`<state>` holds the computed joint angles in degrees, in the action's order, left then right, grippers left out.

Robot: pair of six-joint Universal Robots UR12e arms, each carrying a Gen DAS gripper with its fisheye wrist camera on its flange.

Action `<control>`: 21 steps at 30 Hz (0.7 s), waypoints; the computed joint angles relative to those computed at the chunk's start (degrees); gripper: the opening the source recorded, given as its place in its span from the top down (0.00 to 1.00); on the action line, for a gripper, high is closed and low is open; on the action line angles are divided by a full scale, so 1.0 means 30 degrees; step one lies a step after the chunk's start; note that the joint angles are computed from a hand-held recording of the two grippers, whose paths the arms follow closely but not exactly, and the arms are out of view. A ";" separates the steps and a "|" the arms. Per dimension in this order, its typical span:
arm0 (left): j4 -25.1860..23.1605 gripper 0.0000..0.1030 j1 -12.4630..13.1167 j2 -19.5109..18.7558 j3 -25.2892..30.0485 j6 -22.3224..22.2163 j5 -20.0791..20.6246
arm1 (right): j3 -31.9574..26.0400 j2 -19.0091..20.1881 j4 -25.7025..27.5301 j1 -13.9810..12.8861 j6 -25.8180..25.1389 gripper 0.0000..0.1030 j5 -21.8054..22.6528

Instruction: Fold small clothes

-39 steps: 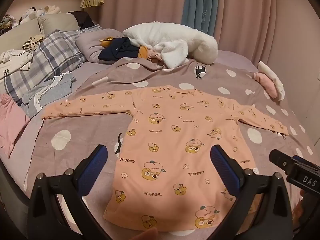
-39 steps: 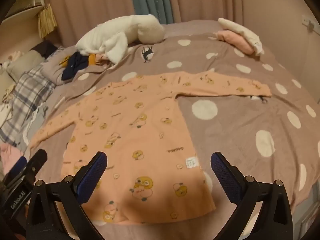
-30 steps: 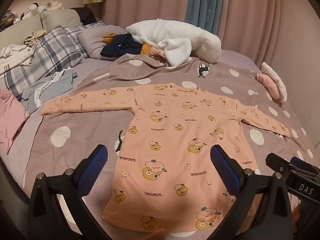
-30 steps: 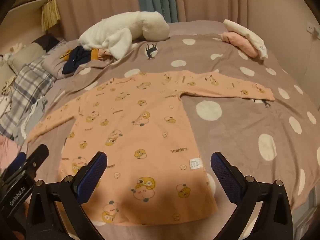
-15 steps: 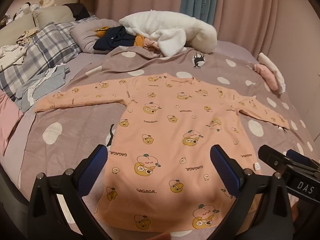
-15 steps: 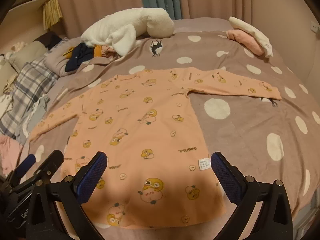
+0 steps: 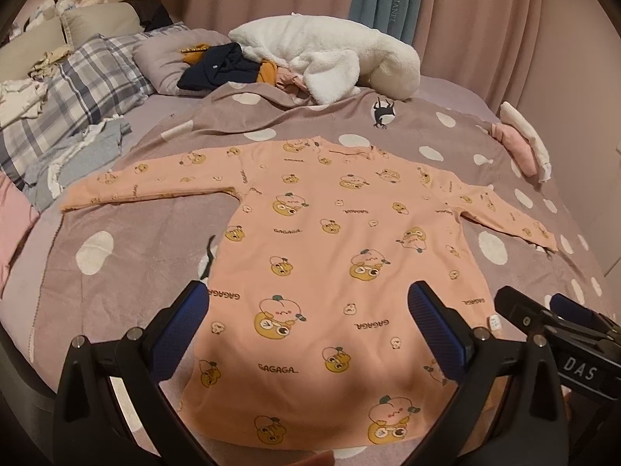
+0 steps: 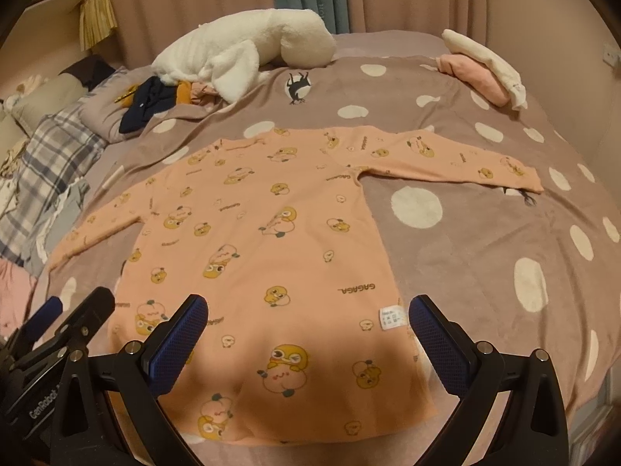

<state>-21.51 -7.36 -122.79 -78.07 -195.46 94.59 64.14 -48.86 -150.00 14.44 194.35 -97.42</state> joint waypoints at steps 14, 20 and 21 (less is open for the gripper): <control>0.0125 0.01 -0.0043 -0.0006 0.0024 -0.0281 0.0572 | -0.0180 0.0074 0.0449 0.0197 -0.0816 0.00 -0.0491; 0.0139 0.01 -0.0120 -0.0022 0.0029 -0.0094 0.0773 | -0.0097 0.0005 0.0444 0.0120 -0.0487 0.00 -0.0730; 0.0144 0.01 -0.0128 -0.0016 0.0011 -0.0098 0.0831 | -0.0104 0.0002 0.0501 0.0093 -0.0435 0.00 -0.0700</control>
